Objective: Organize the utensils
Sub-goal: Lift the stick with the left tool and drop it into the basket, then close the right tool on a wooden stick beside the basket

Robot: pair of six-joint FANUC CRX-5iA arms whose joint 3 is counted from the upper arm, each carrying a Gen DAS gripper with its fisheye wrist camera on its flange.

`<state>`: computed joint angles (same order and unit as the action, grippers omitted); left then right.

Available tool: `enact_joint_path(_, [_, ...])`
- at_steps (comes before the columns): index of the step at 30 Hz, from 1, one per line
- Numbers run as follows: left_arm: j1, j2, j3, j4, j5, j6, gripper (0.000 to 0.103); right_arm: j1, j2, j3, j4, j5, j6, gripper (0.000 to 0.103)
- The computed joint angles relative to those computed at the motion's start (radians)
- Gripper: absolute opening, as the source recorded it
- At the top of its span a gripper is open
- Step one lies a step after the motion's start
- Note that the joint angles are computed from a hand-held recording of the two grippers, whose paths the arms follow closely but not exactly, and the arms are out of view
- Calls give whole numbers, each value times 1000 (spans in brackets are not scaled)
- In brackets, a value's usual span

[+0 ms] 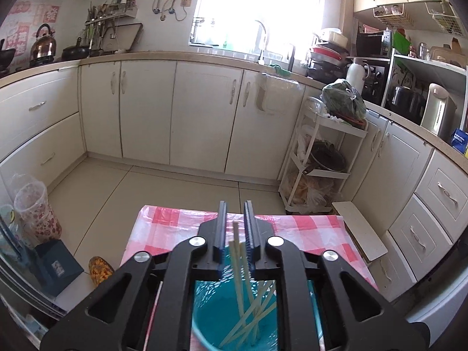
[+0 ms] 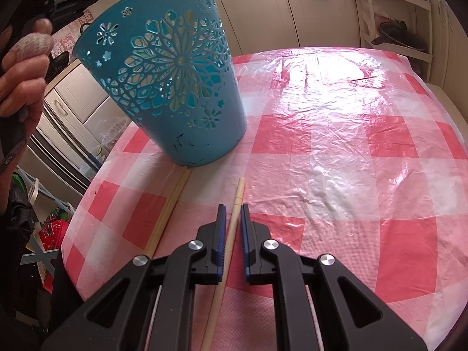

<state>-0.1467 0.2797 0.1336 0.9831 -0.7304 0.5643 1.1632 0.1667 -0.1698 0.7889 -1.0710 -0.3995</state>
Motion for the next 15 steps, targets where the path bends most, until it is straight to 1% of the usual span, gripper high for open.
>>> enact_joint_path(2, [20, -48, -68, 37, 44, -27, 50, -1, -2, -3, 2, 7, -1, 12])
enact_joint_path(3, [31, -80, -118, 74, 78, -60, 55, -1, -2, -3, 2, 7, 1, 12])
enact_joint_path(4, [42, -102, -151, 99, 94, -88, 59, -1, -1, -1, 0, 5, 4, 12])
enact_joint_path(6, [76, -141, -209, 105, 109, -114, 62, 0, 9, 13, -6, -10, 19, 12])
enact_joint_path(8, [115, -157, -230, 55, 93, -76, 67, 3, 31, 45, -19, -42, 51, 12])
enact_joint_path(10, [150, -163, -238, -10, 64, -33, 67, 9, 75, 109, -43, -108, 121, 11])
enact_joint_path(12, [171, -170, -253, -52, 52, 1, 67, 17, 128, 186, -66, -187, 206, 8])
enact_joint_path(15, [196, -185, -287, -74, 34, -1, 67, 25, 140, 213, -88, -206, 226, 7])
